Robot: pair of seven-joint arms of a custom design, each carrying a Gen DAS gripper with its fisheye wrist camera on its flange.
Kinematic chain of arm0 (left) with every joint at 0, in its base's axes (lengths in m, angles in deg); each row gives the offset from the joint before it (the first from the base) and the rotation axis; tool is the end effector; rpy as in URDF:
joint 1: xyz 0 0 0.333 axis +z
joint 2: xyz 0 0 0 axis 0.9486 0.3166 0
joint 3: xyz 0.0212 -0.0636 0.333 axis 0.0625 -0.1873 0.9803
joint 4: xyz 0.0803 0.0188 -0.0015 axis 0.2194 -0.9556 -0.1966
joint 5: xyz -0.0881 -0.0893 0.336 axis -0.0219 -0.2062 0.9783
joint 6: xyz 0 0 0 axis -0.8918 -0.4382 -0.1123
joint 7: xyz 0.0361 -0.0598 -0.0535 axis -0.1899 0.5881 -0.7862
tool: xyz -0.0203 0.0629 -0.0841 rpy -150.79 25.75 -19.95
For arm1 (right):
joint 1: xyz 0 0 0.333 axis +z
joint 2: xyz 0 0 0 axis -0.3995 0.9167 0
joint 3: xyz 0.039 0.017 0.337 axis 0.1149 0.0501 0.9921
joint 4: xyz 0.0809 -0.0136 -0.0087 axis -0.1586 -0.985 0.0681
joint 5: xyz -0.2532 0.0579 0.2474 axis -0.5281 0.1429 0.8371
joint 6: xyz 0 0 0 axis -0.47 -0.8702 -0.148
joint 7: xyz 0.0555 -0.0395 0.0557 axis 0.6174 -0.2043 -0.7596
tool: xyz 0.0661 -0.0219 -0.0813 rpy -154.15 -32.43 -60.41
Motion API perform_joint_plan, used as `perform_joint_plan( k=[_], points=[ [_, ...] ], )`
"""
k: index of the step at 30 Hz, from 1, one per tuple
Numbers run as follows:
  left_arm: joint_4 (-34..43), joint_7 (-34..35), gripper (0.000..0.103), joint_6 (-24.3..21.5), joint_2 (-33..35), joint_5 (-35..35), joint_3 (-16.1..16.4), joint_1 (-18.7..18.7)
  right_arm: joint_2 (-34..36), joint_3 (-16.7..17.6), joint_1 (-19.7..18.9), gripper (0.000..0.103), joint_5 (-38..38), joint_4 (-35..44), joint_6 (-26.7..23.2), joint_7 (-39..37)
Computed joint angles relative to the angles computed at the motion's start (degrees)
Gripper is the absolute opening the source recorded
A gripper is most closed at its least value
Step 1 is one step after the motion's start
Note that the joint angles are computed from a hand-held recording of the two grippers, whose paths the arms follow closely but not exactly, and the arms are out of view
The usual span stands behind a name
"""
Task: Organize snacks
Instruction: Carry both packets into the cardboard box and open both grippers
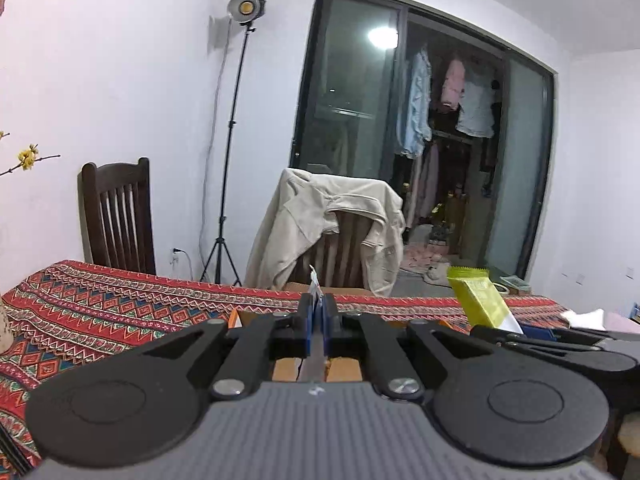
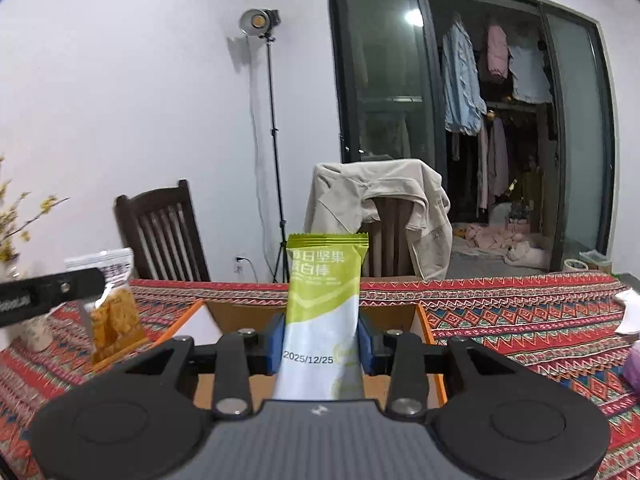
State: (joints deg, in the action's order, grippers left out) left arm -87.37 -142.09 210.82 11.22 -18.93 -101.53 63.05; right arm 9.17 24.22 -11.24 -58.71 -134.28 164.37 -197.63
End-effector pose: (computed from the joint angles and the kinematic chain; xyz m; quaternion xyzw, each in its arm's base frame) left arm 0.6495 -0.1596 0.5684 -0.4816 0.6281 -0.5294 0.3053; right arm 0.6358 0.1251 0.5487 -0.5224 0.6439 -0.3927 0.3979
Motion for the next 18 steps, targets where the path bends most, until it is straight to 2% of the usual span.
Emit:
perform_joint_plan(
  k=[1, 3, 6, 9, 11, 15, 17, 18],
  points=[
    [1.95, -1.57, 0.006, 0.79, 1.77, 1.43, 0.22, -0.61, 1.58, 0.06, -0.49, 0.036, 1.30, 1.53, 0.13, -0.58],
    [3.68, -12.79, 0.006, 1.11, 4.55, 11.71, 2.16, -2.29, 4.37, -0.31, -1.07, 0.036, 4.41, 3.88, 0.77, -2.40],
    [5.18, -29.86, 0.006, -0.85, 8.08, 25.45, 10.03, -7.16, 7.84, -1.66, -1.28, 0.036, 8.45, 6.12, 2.22, -4.82],
    [6.49, -37.85, 0.006, -3.26, 10.80, 31.75, 13.32, -8.33, 9.86, -2.83, -1.12, 0.036, 11.64, 6.50, 3.11, -7.24],
    [7.39, -43.98, 0.006, -5.55, 12.29, 37.15, 17.14, -10.06, 10.89, -1.68, -2.20, 0.036, 16.23, 6.39, 3.09, -12.21],
    [8.54, -50.95, 0.006, -9.28, 14.15, 43.39, 19.54, -10.37, 12.16, 1.13, -4.22, 0.037, 24.66, 5.97, 2.79, -21.04],
    [8.66, -55.20, 0.010, -10.41, 14.78, 46.55, 21.40, -11.13, 12.50, 2.73, -5.01, 0.040, 28.65, 5.83, 1.48, -25.72],
    [8.64, -56.32, 0.018, -10.57, 14.98, 47.76, 21.65, -11.12, 12.63, 2.26, -4.49, 0.041, 29.56, 5.81, 1.12, -26.46]
  ],
)
